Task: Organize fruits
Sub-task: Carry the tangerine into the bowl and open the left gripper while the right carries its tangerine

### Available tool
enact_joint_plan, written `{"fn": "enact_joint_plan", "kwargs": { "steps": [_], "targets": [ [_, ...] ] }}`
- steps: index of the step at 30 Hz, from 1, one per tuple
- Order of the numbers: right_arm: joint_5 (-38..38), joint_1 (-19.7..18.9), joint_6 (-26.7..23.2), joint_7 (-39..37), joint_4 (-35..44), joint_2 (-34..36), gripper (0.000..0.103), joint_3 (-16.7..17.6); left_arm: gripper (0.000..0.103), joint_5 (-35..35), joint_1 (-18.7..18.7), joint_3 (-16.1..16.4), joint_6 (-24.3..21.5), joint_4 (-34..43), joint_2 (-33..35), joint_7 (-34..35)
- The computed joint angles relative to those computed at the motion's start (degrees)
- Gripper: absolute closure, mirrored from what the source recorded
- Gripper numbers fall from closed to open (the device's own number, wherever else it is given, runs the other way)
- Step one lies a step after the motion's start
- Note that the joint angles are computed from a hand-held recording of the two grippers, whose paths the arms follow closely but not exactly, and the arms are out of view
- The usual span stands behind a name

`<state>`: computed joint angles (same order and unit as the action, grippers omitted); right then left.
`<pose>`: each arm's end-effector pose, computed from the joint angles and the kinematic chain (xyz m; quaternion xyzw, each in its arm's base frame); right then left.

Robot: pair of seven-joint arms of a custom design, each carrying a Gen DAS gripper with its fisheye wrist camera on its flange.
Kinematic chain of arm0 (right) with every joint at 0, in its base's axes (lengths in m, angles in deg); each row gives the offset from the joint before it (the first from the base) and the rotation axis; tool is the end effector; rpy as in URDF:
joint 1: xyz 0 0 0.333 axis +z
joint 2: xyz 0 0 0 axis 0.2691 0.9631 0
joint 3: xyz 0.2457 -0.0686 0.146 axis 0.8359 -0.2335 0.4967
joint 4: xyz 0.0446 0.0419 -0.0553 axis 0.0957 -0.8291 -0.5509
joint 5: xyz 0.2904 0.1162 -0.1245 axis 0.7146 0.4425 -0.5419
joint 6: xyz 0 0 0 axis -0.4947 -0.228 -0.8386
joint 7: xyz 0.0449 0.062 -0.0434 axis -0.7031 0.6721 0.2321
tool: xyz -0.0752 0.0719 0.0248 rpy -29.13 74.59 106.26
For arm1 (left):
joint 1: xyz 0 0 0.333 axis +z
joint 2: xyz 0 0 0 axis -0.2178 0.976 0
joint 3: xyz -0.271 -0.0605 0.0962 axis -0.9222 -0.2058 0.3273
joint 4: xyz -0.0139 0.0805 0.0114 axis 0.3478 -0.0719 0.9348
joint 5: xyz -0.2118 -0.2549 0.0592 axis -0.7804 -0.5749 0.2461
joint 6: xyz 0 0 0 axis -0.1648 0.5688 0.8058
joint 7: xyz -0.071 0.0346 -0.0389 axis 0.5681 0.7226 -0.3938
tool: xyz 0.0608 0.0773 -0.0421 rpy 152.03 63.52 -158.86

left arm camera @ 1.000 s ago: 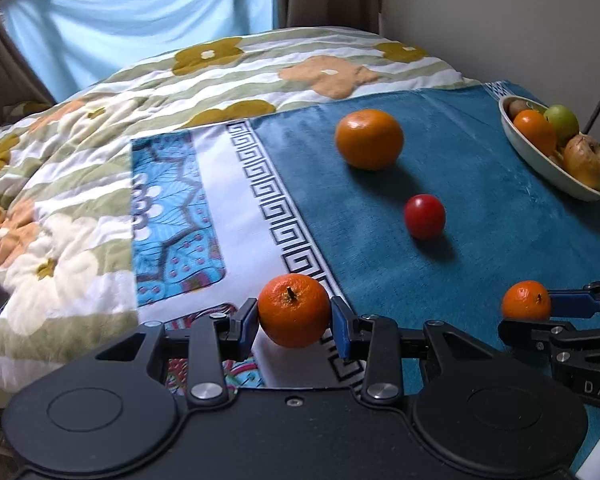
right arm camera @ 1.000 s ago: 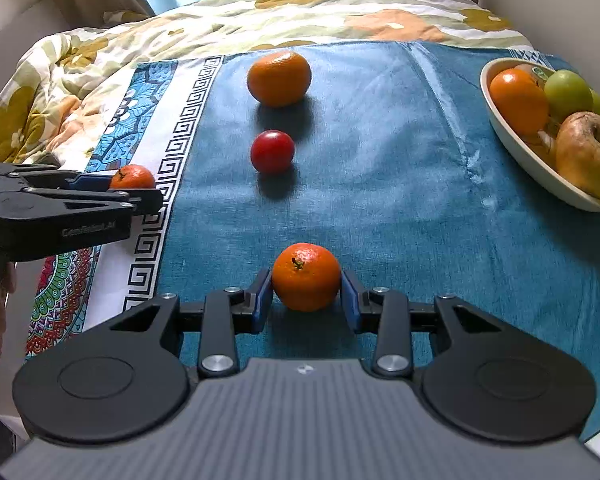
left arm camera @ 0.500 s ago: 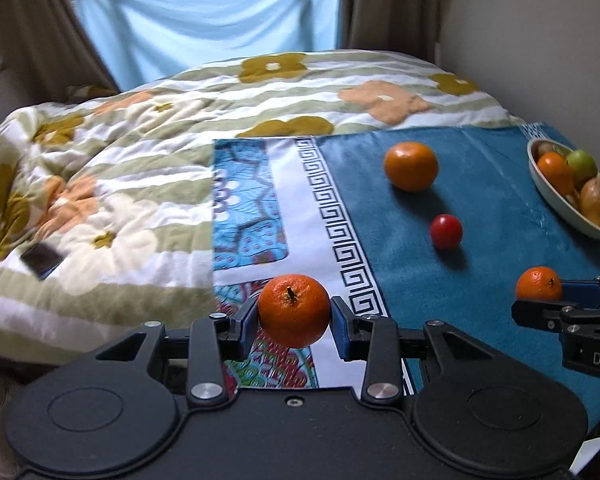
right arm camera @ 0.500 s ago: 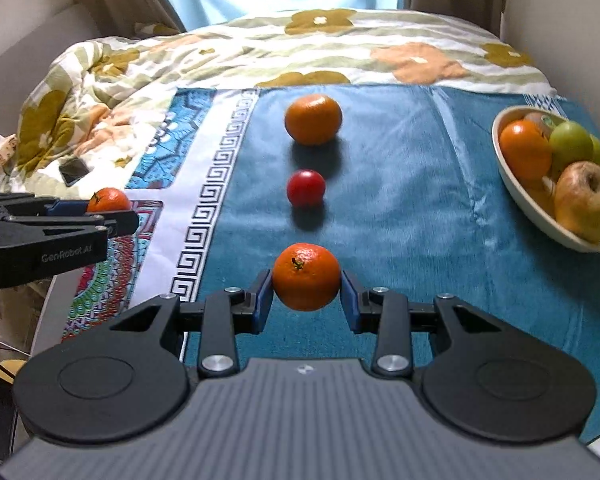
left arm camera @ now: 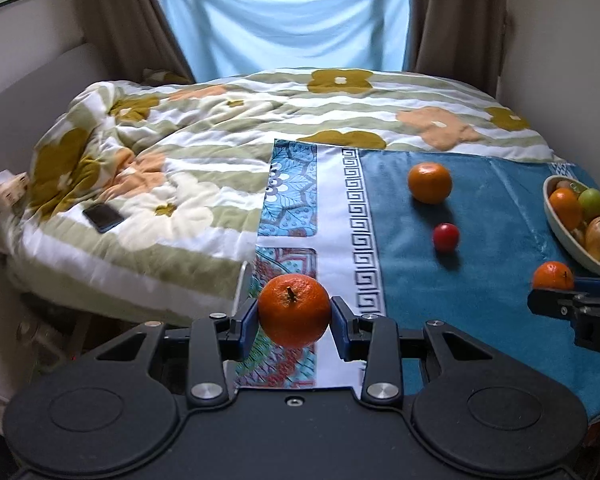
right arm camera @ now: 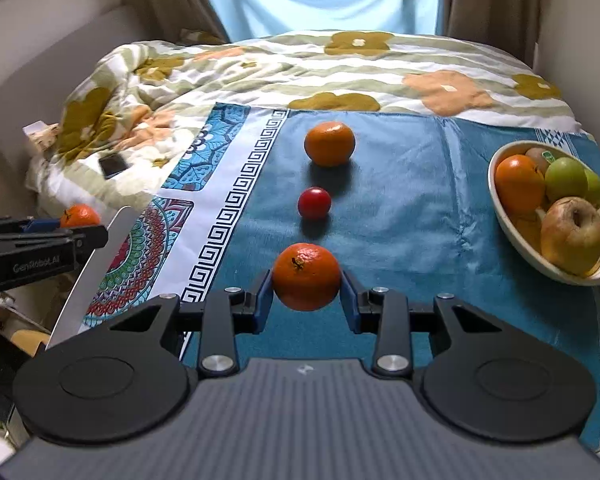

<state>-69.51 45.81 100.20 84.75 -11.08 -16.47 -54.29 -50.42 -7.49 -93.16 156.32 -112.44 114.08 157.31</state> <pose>0.6507 0.2455 0.3109 -0.6116 0.7044 -0.2175 0.2870 0.6937 -0.0417 0.3163 -0.5460 0.7560 -0.2692 0.2407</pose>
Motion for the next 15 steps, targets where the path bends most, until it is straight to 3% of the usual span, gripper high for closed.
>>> {"fn": "enact_joint_plan", "kwargs": {
  "steps": [5,10,15],
  "targets": [
    [-0.3,-2.4,6.5,-4.1,-8.6,-5.3,0.052,0.7,0.061,0.5,-5.8,4.3,3.9,-7.2,-5.1,-6.4],
    [1.6,-7.5,11.3,-11.3,-16.3,-10.2,0.052,3.0,0.061,2.4,-12.5,7.7,6.0,-10.2,-7.5,-13.0],
    [3.7,-13.3,14.7,-17.5,-21.9,-13.6,0.052,4.9,0.061,4.3,-16.9,7.7,5.7,-8.2,-6.5,-17.3]
  ]
}}
